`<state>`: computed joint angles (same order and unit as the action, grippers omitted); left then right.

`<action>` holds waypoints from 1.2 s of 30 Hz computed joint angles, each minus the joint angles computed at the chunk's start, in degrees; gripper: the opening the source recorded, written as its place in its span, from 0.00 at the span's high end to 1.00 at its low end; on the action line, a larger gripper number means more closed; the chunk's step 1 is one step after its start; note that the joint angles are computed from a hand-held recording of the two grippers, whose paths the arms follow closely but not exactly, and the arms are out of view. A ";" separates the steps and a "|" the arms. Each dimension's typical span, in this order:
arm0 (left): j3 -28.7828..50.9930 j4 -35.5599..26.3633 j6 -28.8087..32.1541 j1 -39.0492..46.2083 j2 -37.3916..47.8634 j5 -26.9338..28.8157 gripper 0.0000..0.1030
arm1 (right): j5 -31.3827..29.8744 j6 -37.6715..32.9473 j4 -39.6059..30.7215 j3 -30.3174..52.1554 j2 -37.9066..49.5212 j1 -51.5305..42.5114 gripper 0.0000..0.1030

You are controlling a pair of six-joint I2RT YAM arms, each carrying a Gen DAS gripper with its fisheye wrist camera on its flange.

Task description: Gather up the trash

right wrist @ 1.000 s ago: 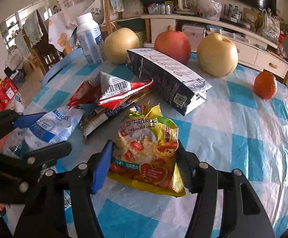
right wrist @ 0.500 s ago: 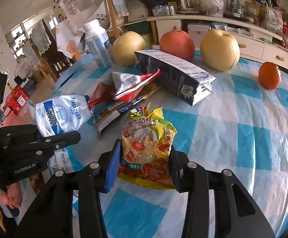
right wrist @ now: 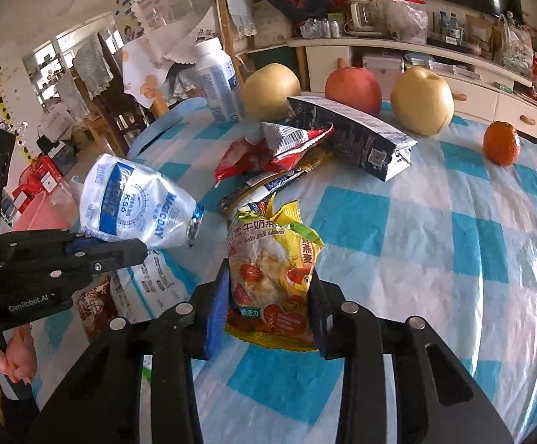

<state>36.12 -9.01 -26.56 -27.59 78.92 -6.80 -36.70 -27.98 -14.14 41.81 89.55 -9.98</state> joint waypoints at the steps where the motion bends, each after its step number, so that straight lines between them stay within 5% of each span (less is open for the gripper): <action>1: -0.59 -0.13 -0.35 -0.28 -0.83 0.03 0.84 | -0.26 -0.28 -0.32 -0.33 -0.40 -0.39 0.63; 17: -9.29 -5.08 -9.32 -15.13 -14.21 -4.47 0.84 | -2.09 -10.21 -12.24 -10.76 -19.41 -3.80 0.63; 21: -10.39 -8.22 -11.07 -15.72 -18.21 -5.60 0.64 | -2.37 -12.78 -16.12 -12.96 -23.92 -4.71 0.63; 23: -9.86 -12.48 -10.44 -15.81 -20.93 -7.67 0.44 | -2.56 -13.97 -17.99 -13.68 -25.66 -5.28 0.63; 28: -10.74 -19.68 -6.90 -11.70 -31.38 -8.81 0.28 | -2.84 -15.04 -20.70 -14.74 -28.98 -5.53 0.63; 33: -13.29 -19.37 -5.63 -2.07 -33.50 -3.12 0.26 | -2.01 -13.75 -21.28 -15.93 -32.20 -2.93 0.63; 36: -12.68 -20.19 -5.66 -1.84 -30.67 -6.69 0.26 | -1.16 -12.55 -21.45 -16.90 -34.55 -0.70 0.63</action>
<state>23.44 -29.19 -32.22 -29.42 48.25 -13.49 -37.86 -40.53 -35.58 24.91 55.00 -10.68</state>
